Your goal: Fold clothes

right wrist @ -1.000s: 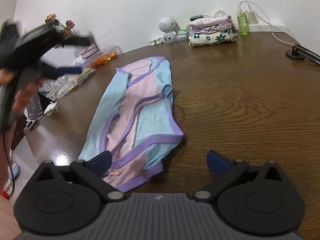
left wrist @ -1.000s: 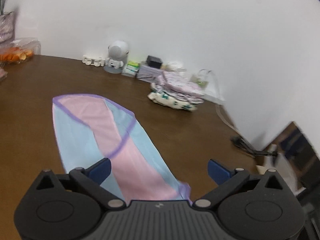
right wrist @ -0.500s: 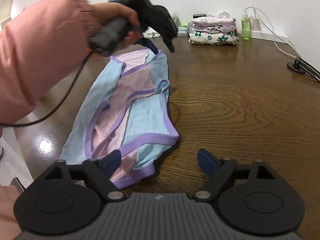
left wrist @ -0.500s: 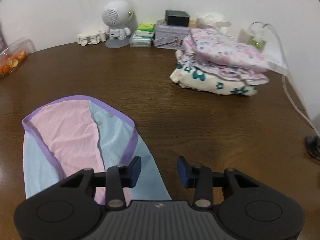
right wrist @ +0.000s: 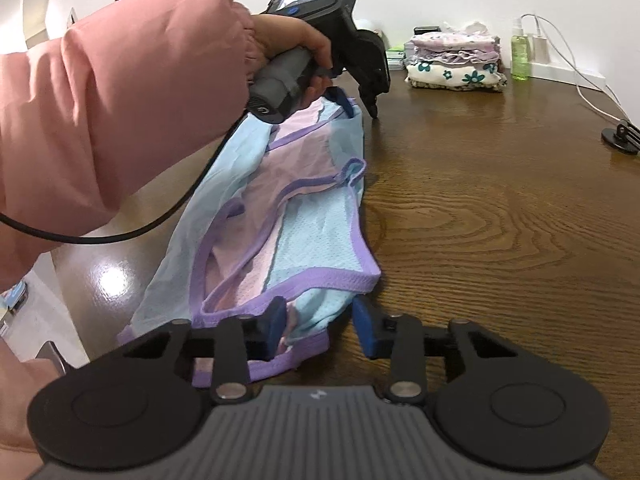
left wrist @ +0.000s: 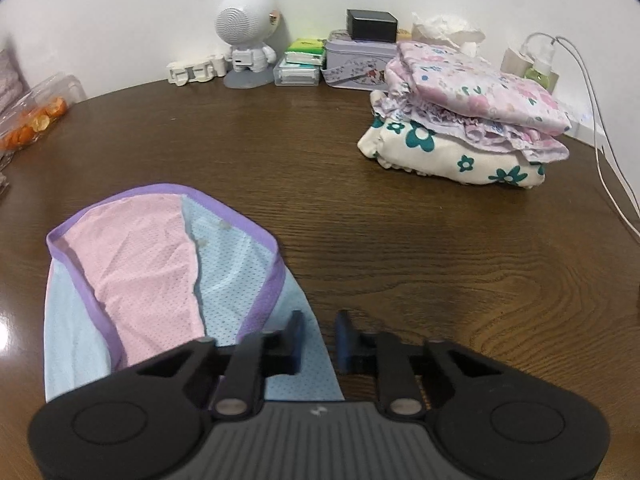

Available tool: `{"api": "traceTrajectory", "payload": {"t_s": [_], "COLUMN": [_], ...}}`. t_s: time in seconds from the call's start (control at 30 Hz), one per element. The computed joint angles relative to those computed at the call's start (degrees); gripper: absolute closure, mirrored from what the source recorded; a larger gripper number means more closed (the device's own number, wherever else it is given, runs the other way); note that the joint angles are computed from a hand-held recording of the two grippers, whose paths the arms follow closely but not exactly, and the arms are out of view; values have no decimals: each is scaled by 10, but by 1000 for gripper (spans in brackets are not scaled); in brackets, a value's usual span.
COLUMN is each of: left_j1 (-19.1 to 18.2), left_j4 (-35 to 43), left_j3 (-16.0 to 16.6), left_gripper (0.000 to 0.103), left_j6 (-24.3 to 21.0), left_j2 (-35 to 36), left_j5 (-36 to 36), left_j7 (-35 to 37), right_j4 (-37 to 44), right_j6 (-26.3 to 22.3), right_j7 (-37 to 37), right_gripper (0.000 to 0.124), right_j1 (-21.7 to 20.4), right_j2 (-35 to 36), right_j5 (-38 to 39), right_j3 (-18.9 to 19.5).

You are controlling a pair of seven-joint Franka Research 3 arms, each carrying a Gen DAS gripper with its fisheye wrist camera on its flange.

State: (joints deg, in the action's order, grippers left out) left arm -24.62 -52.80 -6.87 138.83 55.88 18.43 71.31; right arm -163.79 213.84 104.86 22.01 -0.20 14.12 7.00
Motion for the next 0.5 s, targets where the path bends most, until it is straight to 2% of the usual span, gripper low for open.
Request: {"api": "traceTrajectory", "payload": {"t_s": [0.03, 0.1, 0.2, 0.3, 0.5], "left_j1": [2, 14, 30, 51, 154], "left_j4": [-10, -37, -64, -100, -190], "left_j3": [1, -6, -18, -35, -140], "left_gripper": [99, 102, 103, 103, 103], "left_j6": [10, 33, 56, 90, 168], "left_j2": [-4, -16, -30, -46, -102], "left_j5": [-1, -9, -24, -45, -153], "left_j7": [-8, -11, -12, -10, 108], "right_j4": [-1, -3, -5, -3, 7], "right_j6": [0, 0, 7, 3, -31], "right_j7": [11, 34, 56, 42, -99], "right_gripper": [103, 112, 117, 118, 119], "right_j1": [-2, -7, -11, -6, 20], "right_j2": [0, 0, 4, 0, -39], "right_j5": [-14, -41, -66, -49, 65], "right_j3": [-2, -6, -8, -1, 26]}}
